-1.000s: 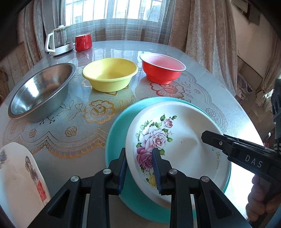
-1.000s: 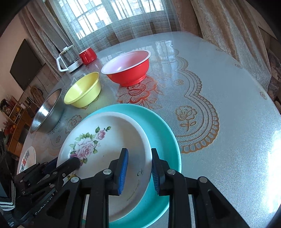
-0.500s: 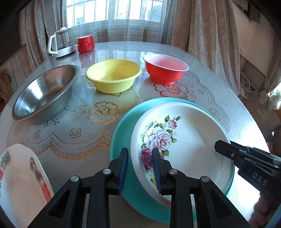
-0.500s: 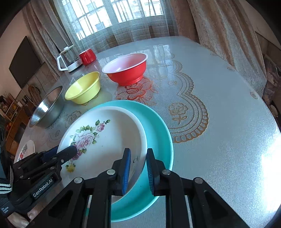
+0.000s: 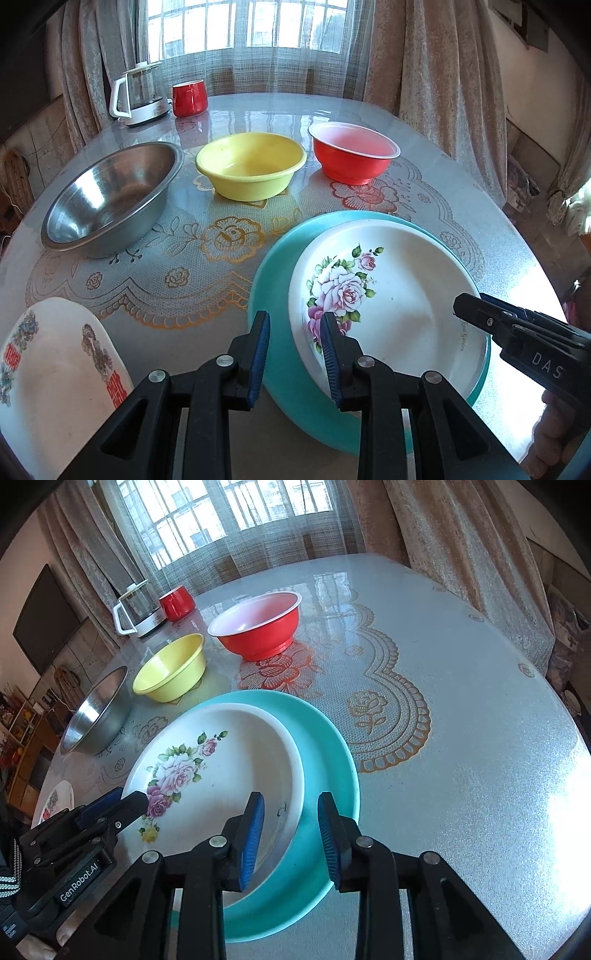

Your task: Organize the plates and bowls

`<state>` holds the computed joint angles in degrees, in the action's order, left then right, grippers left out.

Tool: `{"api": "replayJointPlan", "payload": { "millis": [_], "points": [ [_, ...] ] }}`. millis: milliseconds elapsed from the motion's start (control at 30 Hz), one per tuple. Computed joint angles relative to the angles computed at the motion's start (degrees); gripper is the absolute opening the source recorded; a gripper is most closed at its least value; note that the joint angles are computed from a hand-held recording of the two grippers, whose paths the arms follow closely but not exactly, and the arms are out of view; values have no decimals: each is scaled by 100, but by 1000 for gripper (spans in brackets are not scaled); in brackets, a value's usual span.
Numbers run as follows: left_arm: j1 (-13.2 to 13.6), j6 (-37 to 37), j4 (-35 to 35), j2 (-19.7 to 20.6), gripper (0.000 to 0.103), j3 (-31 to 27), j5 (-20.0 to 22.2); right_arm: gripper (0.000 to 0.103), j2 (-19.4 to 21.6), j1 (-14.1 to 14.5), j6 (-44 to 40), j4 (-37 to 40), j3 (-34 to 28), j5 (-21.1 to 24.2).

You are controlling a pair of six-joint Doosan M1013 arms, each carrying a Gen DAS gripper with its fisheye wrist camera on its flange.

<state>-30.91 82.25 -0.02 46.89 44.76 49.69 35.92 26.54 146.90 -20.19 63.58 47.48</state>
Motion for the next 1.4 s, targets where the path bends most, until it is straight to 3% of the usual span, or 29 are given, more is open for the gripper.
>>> {"api": "replayJointPlan", "payload": {
  "millis": [333, 633, 1067, 1233, 1400],
  "points": [
    [29, 36, -8, -304, 32, 418, -413, 40, -105, 75, 571, -596, 41, 55],
    [82, 116, -32, -636, 39, 892, -896, 47, -97, 178, 503, -827, -96, -130],
    [295, -733, 669, -1016, 42, 1484, -1249, 47, 356, 289, -959, 246, -844, -447],
    [421, -1450, 1290, -1212, 42, 1789, -1446, 47, 563, 291, -2077, 1381, -1149, -682],
    [641, -1982, 1404, -1347, 42, 2012, -1463, 47, 829, 304, -3085, 2520, -1529, -613]
  ]
}}
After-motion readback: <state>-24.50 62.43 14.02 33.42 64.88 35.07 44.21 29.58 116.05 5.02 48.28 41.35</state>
